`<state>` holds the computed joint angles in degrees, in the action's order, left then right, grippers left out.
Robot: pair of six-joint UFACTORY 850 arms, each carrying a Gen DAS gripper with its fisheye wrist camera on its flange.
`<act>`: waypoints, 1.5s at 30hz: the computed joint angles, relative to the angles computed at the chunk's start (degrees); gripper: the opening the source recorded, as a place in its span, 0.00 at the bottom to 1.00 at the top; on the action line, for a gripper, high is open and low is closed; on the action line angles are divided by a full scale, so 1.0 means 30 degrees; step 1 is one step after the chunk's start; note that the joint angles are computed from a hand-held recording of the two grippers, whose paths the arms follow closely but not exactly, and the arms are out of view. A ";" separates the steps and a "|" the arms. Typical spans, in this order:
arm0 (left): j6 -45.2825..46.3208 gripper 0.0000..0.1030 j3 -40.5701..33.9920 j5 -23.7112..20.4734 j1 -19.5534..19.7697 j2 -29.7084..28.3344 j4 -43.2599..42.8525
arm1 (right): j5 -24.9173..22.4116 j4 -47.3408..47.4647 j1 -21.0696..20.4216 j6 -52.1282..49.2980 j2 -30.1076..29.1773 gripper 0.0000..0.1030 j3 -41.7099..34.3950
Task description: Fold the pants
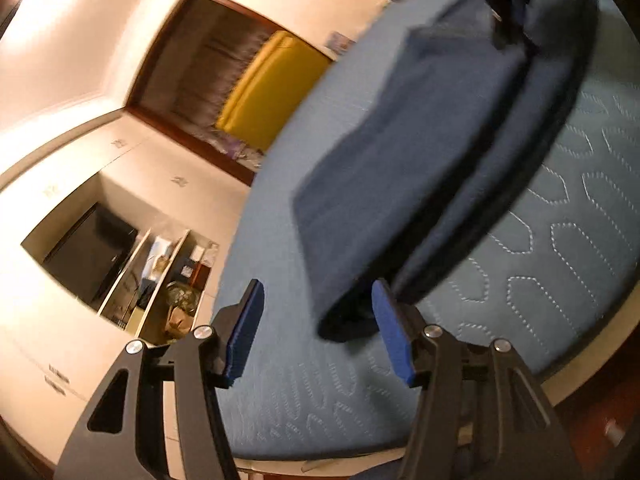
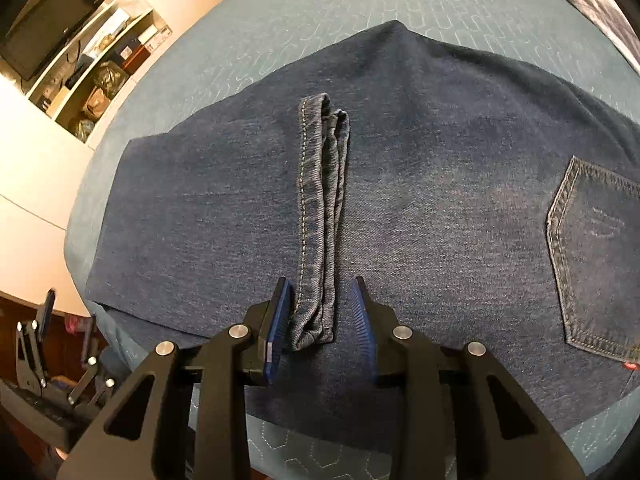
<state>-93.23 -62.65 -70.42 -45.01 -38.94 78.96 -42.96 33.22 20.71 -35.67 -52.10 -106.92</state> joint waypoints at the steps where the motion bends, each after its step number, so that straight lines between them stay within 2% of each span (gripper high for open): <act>1: 0.0007 0.55 0.0114 -0.0048 0.0065 0.0003 0.0021 | 0.0041 -0.0177 0.0056 0.0015 -0.0028 0.30 -0.0056; 4: 0.2160 0.55 -0.0453 0.0447 0.0625 -0.0427 -0.0943 | 0.0169 -0.0295 0.0320 0.0275 -0.0184 0.29 -0.0250; 10: 0.2917 0.56 -0.0615 -0.0617 0.0871 -0.0690 -0.0723 | 0.0321 -0.0009 0.0245 -0.0312 -0.0166 0.29 -0.0075; 14: 0.6161 0.57 -0.1679 -0.1065 0.1155 -0.1565 -0.0907 | 0.0430 -0.0101 0.0162 -0.0571 -0.0082 0.28 0.0130; 16: 0.6210 0.58 -0.1771 -0.0929 0.1337 -0.1262 -0.1080 | 0.0585 -0.0214 0.0237 -0.0665 0.0014 0.28 0.0285; 17: 0.6434 0.63 -0.1829 -0.0729 0.1535 -0.1033 -0.1521 | 0.0650 -0.0261 0.0260 -0.0724 0.0034 0.27 0.0328; 18: 0.7176 0.64 -0.1877 -0.0899 0.1717 -0.1027 -0.1965 | 0.0673 -0.0274 0.0270 -0.0756 0.0022 0.27 0.0342; 20: 0.7875 0.65 -0.1098 -0.0533 0.1918 -0.0811 -0.2066 | 0.0769 -0.0436 0.0350 -0.0585 0.0047 0.27 0.0387; 21: 0.7486 0.65 -0.0362 0.0008 0.1909 -0.0464 -0.1729 | 0.0939 -0.0627 0.0420 -0.0552 0.0112 0.27 0.0486; 23: 0.6955 0.65 0.0476 0.0069 0.1685 -0.0291 -0.0525 | 0.1364 -0.0832 0.0569 -0.0596 0.0311 0.27 0.0826; 26: 0.7055 0.75 0.0730 -0.0040 0.1863 -0.0093 -0.0019 | 0.1608 -0.0937 0.0738 -0.0333 0.0526 0.27 0.1154; 28: 0.6406 0.76 0.0853 0.0451 0.2032 0.0126 -0.0163 | 0.1641 -0.1165 0.0817 -0.0086 0.0585 0.27 0.1187; 32: 0.3453 0.78 0.1491 0.0691 0.2036 0.0478 0.0449 | 0.2229 -0.1280 0.0995 -0.0124 0.0882 0.31 0.1637; 35: 0.0978 0.78 0.2206 0.0674 0.1457 0.1134 0.0831 | 0.2972 -0.1477 0.1128 -0.0339 0.1149 0.38 0.2167; 41: -0.3132 0.80 0.4892 0.2312 -0.0025 0.4618 0.1082 | 0.3221 -0.2055 0.1297 0.0195 0.1193 0.41 0.2243; 42: -0.4071 0.78 0.5308 0.2586 0.0085 0.5380 0.1041 | 0.3348 -0.1948 0.1306 0.0060 0.1247 0.43 0.2350; 43: -0.5285 0.68 0.5668 0.2950 0.0489 0.6181 0.1176 | 0.3621 -0.1692 0.1321 -0.0269 0.1367 0.44 0.2610; 44: -0.7023 0.51 0.5909 0.3921 0.1383 0.7157 0.1567 | 0.4001 -0.1371 0.1344 -0.0692 0.1531 0.47 0.2943; 45: -0.8137 0.36 0.5799 0.5524 0.2548 0.7772 0.2005 | 0.4439 -0.1115 0.1378 -0.1044 0.1691 0.54 0.3257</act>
